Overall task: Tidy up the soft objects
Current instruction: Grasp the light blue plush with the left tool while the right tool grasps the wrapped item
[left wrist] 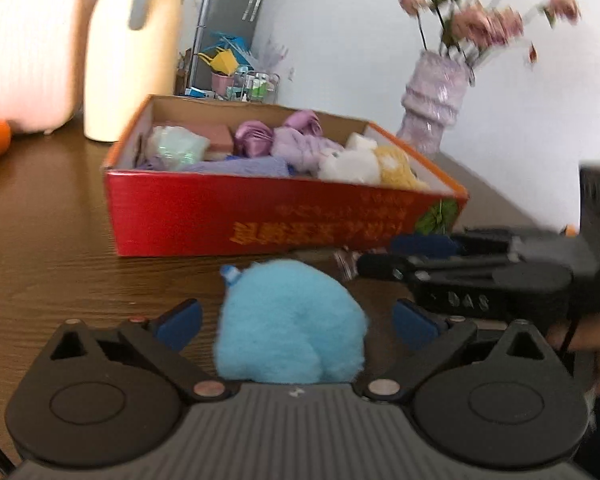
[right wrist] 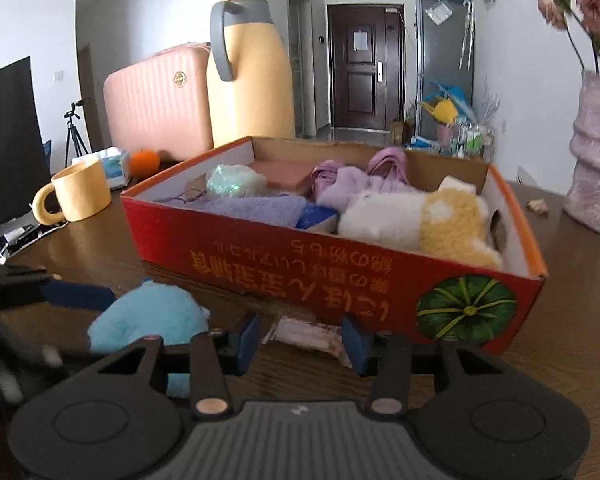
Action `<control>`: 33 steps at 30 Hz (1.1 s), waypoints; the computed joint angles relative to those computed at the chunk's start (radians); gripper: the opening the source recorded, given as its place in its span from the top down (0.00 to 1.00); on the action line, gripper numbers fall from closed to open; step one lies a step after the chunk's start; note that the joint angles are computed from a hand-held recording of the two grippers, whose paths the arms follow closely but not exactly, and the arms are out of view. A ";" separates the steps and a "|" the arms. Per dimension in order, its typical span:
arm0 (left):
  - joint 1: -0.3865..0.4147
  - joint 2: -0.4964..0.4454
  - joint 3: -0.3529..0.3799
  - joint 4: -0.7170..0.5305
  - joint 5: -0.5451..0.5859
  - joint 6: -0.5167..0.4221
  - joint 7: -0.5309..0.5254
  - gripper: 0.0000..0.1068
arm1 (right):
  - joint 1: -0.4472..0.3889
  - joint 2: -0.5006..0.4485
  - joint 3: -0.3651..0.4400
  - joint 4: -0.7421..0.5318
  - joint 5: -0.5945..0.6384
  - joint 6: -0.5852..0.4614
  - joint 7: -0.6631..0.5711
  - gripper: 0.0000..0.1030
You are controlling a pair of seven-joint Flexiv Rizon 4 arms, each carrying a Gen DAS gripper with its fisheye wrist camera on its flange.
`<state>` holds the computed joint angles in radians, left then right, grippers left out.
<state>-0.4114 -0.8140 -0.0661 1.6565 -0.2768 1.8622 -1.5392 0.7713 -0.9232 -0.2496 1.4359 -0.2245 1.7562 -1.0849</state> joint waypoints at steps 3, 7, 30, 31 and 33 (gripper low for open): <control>-0.127 -0.027 0.146 -0.045 -0.059 -0.044 0.009 0.04 | -0.003 -0.016 0.001 -0.021 -0.001 -0.011 0.007 0.57; -0.228 -0.055 0.276 -0.069 -0.086 -0.067 0.018 0.31 | 0.016 -0.031 -0.025 -0.030 0.006 -0.010 0.030 0.55; -0.270 0.013 0.287 0.055 -0.182 0.047 -0.009 0.34 | 0.119 0.012 -0.136 0.073 -0.004 -0.020 0.122 0.65; -0.261 0.034 0.261 0.090 -0.181 0.076 -0.009 0.34 | 0.149 0.027 -0.164 0.113 0.013 0.003 0.121 0.65; -0.244 0.070 0.213 0.155 -0.179 0.132 -0.010 0.34 | 0.216 0.064 -0.215 0.207 0.065 0.056 0.108 0.65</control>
